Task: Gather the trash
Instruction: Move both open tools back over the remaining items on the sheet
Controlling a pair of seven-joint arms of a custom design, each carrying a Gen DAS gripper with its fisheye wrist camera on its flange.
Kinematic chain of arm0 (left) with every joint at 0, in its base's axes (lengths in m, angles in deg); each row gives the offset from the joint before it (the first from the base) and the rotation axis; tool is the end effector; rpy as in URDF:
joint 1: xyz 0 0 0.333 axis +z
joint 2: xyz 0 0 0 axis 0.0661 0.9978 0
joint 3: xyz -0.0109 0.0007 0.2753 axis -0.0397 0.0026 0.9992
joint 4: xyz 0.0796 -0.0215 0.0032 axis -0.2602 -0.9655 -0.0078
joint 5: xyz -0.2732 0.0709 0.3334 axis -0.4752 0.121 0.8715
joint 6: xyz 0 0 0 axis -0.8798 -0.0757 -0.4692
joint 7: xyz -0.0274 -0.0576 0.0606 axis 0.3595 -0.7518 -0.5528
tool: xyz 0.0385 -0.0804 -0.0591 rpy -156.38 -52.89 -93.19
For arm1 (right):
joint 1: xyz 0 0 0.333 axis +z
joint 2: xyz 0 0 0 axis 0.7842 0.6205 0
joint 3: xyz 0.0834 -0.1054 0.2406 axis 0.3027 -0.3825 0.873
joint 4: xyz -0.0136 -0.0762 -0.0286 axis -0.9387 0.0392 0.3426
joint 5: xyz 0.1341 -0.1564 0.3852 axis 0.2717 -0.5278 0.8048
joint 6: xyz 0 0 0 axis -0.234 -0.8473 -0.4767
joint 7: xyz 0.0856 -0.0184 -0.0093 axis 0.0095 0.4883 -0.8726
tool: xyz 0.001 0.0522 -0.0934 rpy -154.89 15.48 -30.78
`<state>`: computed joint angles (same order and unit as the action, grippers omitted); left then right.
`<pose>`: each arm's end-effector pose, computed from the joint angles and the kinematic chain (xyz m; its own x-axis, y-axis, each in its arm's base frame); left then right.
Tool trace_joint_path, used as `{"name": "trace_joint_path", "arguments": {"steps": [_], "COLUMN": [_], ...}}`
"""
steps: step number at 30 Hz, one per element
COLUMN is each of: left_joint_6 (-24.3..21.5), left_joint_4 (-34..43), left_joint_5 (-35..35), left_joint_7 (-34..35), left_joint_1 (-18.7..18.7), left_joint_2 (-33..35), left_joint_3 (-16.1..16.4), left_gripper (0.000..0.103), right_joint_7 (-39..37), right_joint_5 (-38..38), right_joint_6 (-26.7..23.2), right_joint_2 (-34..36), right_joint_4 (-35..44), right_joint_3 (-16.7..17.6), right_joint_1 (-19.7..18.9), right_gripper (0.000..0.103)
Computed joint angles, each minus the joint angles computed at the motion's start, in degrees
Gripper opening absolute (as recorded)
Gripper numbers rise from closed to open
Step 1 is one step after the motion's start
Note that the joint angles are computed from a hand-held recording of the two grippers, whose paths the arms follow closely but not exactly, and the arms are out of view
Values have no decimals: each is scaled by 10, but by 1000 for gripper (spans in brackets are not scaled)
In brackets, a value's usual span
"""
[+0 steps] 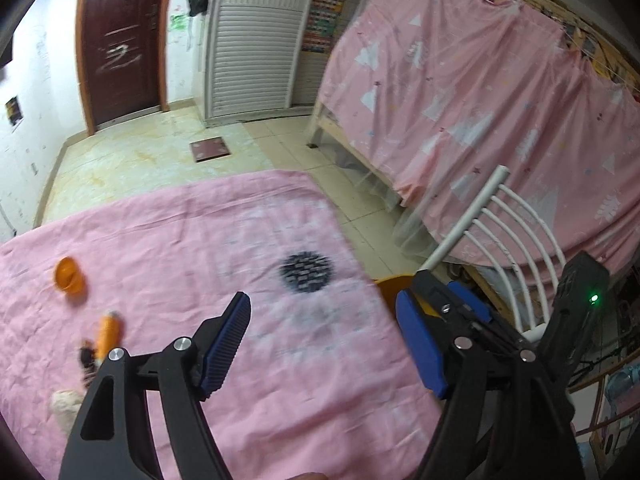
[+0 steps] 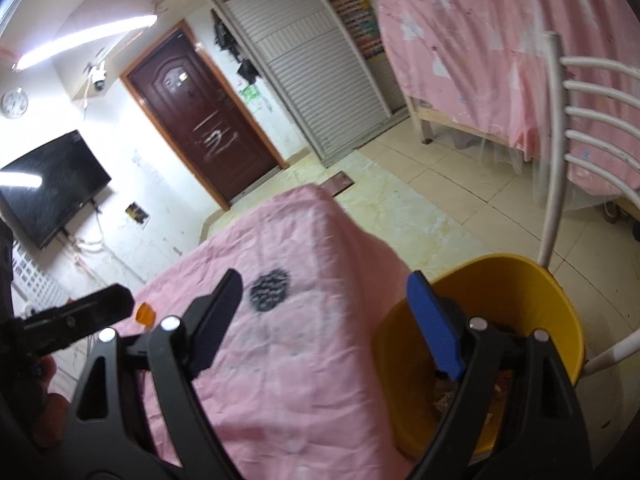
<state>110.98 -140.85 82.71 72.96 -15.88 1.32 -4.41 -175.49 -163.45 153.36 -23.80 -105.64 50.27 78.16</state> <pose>0.5195 -0.3765 0.4942 -0.2210 -0.9515 0.2141 -0.7855 0.0436 -0.6173 0.5009 0.3920 0.4091 0.0077 -0.8753 -0.4835 -0.6187 0.3757 -0.6900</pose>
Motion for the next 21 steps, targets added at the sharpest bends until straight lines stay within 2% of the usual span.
{"name": "trace_joint_path", "arguments": {"steps": [11,21], "left_joint_6": [-18,-70], "left_joint_4": [-128,-193], "left_joint_5": [38,71], "left_joint_7": [-47,-82], "left_joint_1": [26,50], "left_joint_2": [-116,-178], "left_joint_3": [32,47], "left_gripper": [69,69], "right_joint_7": [-190,-352], "right_joint_5": [146,272], "right_joint_6": [3,-3], "right_joint_2": [82,144], "right_joint_4": [92,167], "right_joint_3": [4,9], "right_joint_1": [40,78], "right_gripper": [81,81]}}
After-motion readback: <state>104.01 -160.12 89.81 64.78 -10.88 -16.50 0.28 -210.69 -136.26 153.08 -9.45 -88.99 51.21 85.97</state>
